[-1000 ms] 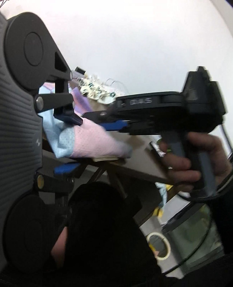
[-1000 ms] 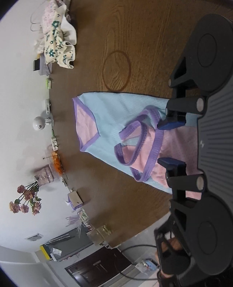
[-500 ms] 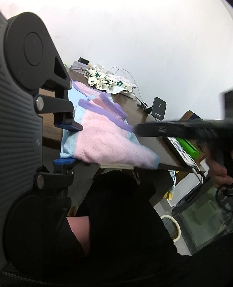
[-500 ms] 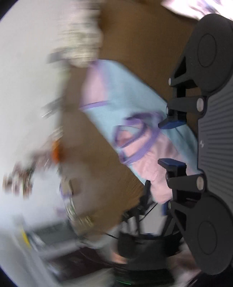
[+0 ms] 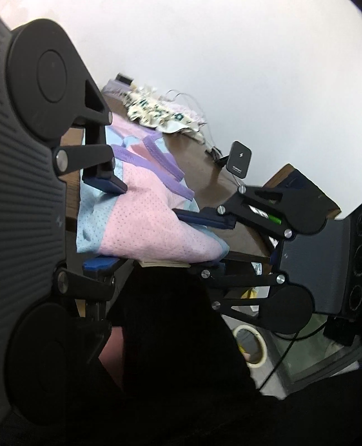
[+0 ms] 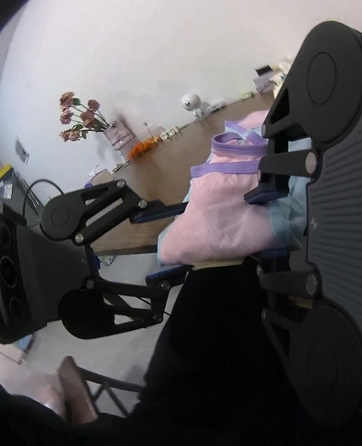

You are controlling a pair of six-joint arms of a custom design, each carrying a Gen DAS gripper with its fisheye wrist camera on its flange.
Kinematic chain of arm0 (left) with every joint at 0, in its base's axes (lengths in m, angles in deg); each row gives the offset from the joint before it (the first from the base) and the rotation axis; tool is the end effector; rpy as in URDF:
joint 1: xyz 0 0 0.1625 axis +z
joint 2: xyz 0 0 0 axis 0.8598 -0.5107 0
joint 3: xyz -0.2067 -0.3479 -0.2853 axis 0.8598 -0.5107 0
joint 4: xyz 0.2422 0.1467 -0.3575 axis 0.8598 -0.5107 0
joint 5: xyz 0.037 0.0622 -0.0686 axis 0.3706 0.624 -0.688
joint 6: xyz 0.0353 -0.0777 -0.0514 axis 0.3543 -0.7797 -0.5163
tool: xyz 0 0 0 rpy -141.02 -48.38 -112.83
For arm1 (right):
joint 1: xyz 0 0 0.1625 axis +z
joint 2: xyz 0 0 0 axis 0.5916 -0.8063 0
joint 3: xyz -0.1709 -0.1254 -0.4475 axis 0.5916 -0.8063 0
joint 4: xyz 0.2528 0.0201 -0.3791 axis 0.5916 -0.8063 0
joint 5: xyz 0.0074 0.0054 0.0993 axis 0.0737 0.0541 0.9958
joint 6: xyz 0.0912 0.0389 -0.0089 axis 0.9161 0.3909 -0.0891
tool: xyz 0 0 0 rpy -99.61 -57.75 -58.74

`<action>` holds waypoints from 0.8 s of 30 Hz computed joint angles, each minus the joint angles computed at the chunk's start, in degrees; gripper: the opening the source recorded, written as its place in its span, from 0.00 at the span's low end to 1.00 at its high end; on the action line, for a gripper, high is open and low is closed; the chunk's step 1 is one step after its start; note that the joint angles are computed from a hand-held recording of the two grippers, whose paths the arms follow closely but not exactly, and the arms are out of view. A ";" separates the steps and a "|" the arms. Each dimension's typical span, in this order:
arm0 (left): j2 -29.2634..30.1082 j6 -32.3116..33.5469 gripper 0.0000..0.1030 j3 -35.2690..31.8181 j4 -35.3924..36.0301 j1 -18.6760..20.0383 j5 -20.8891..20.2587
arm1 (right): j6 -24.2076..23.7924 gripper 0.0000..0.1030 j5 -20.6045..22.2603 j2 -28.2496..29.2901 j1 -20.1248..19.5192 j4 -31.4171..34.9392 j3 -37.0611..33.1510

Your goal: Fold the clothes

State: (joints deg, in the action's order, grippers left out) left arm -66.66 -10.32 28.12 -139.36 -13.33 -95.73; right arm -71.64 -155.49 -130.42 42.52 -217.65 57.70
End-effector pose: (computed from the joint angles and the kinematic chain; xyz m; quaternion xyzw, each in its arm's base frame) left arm -0.2583 -0.5503 -0.0060 0.6848 0.5657 -0.2448 0.3887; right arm 0.0270 -0.6509 0.2506 0.8403 -0.4856 0.1668 0.1738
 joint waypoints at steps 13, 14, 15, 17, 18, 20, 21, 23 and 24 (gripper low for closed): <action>-0.65 -4.13 0.37 -1.92 1.82 0.24 -5.65 | 35.09 0.04 -2.61 1.84 2.57 51.76 -24.17; -2.33 -9.79 0.24 -2.45 7.21 0.46 -6.02 | 36.28 0.04 -1.95 1.71 2.45 52.76 -24.51; -4.09 -15.55 0.22 -2.96 12.62 0.79 -6.73 | 35.86 0.07 -1.41 0.87 2.20 51.36 -23.51; -7.06 -24.67 0.21 -3.86 20.37 1.69 -9.27 | 33.88 0.26 0.53 -1.57 1.38 43.77 -19.05; -8.34 -28.51 0.21 -4.29 23.30 2.20 -10.82 | 31.12 0.57 2.39 -2.81 0.57 38.25 -15.97; -10.25 -35.09 0.21 -5.52 28.02 3.33 -14.17 | 26.99 0.74 5.28 -3.77 -0.67 31.67 -12.35; -10.75 -37.53 0.21 -6.41 29.87 3.90 -15.83 | 25.62 0.71 6.03 -3.61 -1.04 30.65 -11.75; -12.09 -41.40 0.21 -7.63 34.00 4.77 -18.69 | 22.89 0.63 7.57 -3.23 -1.77 28.69 -10.60; -13.05 -43.69 0.21 -8.17 36.67 5.27 -20.39 | 22.05 0.52 8.17 -3.04 -2.04 28.49 -10.36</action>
